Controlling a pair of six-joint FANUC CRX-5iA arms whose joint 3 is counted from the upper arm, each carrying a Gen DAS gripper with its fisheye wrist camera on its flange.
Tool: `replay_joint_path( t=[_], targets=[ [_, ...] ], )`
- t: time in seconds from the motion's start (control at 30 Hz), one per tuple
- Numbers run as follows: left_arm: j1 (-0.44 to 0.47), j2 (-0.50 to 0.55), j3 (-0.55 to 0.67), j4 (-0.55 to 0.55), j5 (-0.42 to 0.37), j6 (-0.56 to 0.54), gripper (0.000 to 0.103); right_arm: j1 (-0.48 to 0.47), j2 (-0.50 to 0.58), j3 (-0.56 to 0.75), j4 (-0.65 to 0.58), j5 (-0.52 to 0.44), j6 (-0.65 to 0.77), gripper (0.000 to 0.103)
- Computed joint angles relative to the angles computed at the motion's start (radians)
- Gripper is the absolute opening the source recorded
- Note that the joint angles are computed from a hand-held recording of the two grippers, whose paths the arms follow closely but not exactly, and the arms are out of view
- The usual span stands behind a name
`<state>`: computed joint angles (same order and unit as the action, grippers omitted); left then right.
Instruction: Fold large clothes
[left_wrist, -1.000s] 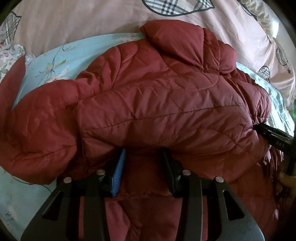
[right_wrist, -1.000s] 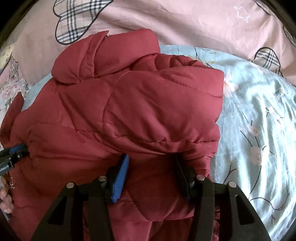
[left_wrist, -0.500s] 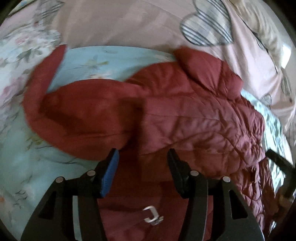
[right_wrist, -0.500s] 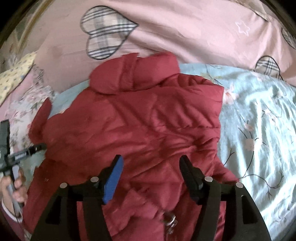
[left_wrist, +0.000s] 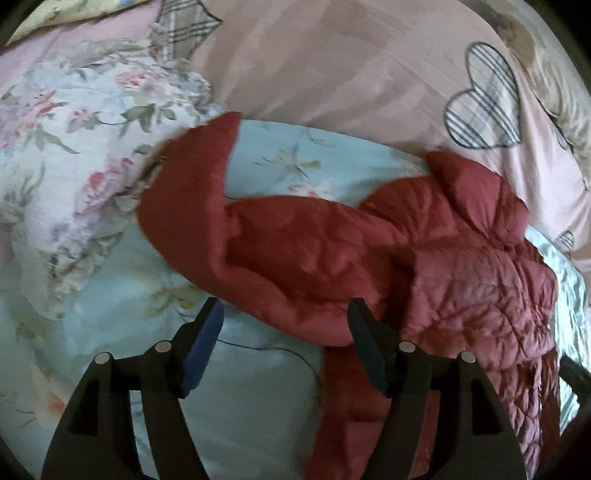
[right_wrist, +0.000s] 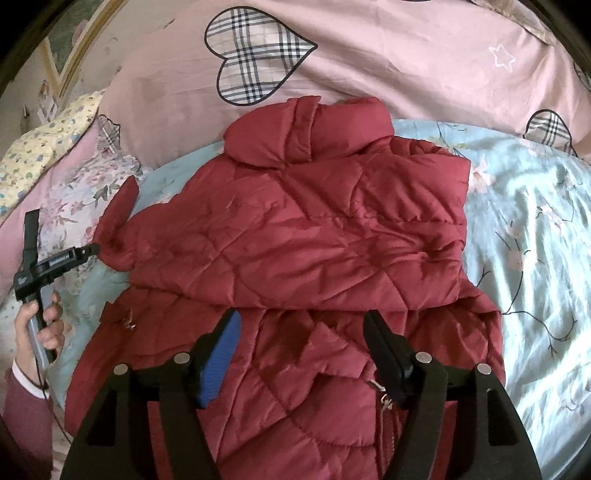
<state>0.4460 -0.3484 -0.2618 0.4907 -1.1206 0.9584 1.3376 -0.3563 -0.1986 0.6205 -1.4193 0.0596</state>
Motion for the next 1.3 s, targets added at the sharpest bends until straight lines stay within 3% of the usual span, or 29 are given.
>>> replay_joint_path(
  t=[0.17, 0.33, 0.57, 0.63, 0.67, 0.7, 0.77, 1.07, 1.3],
  targets=[
    [-0.008, 0.064, 0.069, -0.063, 0.056, 0.059, 0.079, 0.012, 0.001, 0.005, -0.013, 0.008, 0.006, 0.072],
    [-0.077, 0.207, 0.23, -0.225, 0.092, 0.177, 0.079, 0.016, 0.002, 0.006, -0.019, 0.016, 0.011, 0.072],
    [-0.211, 0.418, 0.489, -0.552, 0.034, 0.359, 0.079, 0.01, 0.001, 0.006, -0.039, 0.02, 0.02, 0.072],
    [-0.213, 0.451, 0.52, -0.572, 0.006, 0.376, 0.068, 0.009, -0.002, 0.002, -0.043, 0.02, 0.017, 0.072],
    [-0.206, 0.463, 0.526, -0.562, -0.001, 0.372, 0.04, 0.01, -0.006, -0.002, -0.043, 0.023, 0.012, 0.072],
    [-0.191, 0.474, 0.529, -0.534, -0.016, 0.36, 0.025, 0.011, -0.008, -0.005, -0.04, 0.025, 0.007, 0.072],
    [-0.157, 0.456, 0.492, -0.458, 0.005, 0.331, 0.014, 0.021, -0.016, -0.017, -0.017, 0.022, -0.019, 0.072],
    [-0.024, 0.251, 0.221, -0.043, 0.101, 0.103, 0.008, 0.042, -0.03, -0.027, 0.041, 0.017, -0.062, 0.072],
    [-0.013, 0.141, 0.098, 0.197, 0.08, -0.008, 0.008, 0.063, -0.037, -0.032, 0.036, -0.004, -0.086, 0.072]
  ],
)
